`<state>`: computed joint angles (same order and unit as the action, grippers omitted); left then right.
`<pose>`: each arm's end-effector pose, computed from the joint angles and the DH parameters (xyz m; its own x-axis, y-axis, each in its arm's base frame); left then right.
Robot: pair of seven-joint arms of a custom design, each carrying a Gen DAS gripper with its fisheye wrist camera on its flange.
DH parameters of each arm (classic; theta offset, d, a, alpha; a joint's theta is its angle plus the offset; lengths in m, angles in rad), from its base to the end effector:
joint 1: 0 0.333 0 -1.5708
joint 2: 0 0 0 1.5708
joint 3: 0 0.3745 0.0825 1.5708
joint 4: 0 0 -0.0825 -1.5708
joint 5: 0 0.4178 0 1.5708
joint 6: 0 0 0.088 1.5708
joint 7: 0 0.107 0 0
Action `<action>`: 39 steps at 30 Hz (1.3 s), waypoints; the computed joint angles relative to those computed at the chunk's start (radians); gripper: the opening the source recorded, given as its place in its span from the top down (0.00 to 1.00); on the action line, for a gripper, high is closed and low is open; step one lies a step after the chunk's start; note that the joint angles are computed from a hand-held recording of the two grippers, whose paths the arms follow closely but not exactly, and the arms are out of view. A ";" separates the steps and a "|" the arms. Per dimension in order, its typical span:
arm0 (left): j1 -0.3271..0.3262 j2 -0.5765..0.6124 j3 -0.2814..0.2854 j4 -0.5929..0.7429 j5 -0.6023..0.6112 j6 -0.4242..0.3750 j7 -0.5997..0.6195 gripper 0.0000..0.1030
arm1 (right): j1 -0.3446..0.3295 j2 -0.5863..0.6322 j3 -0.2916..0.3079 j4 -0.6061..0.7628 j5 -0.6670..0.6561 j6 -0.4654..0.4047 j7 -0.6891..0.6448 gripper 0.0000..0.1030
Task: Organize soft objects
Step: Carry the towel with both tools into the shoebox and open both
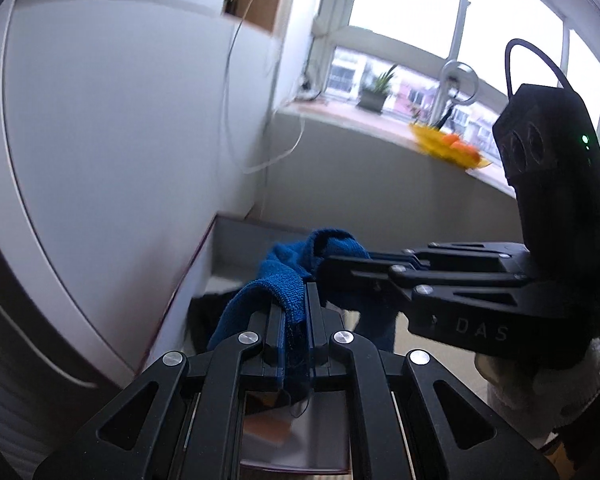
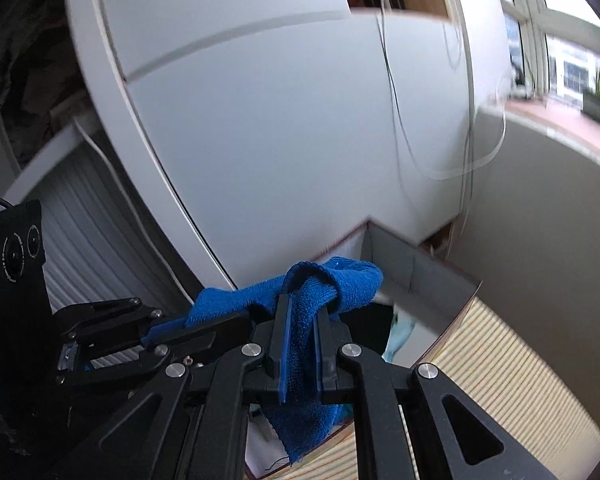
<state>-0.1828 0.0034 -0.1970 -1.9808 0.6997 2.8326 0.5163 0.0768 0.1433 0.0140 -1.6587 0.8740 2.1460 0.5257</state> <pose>0.5758 -0.2652 0.5992 0.0050 -0.9830 0.1837 -0.6054 -0.1492 -0.7818 0.6774 0.0933 0.6201 0.7464 -0.6174 -0.2483 -0.5684 -0.3974 -0.7204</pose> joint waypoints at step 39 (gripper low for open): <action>-0.027 -0.004 -0.010 -0.017 0.102 -0.235 -0.100 0.39 | 0.010 0.018 0.004 -0.069 -0.170 0.148 0.111 0.38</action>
<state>-0.2094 -0.0008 -0.2066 -1.9980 0.8021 2.5977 0.4165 0.0863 0.1616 0.0185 -1.7275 0.7044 2.2939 0.6363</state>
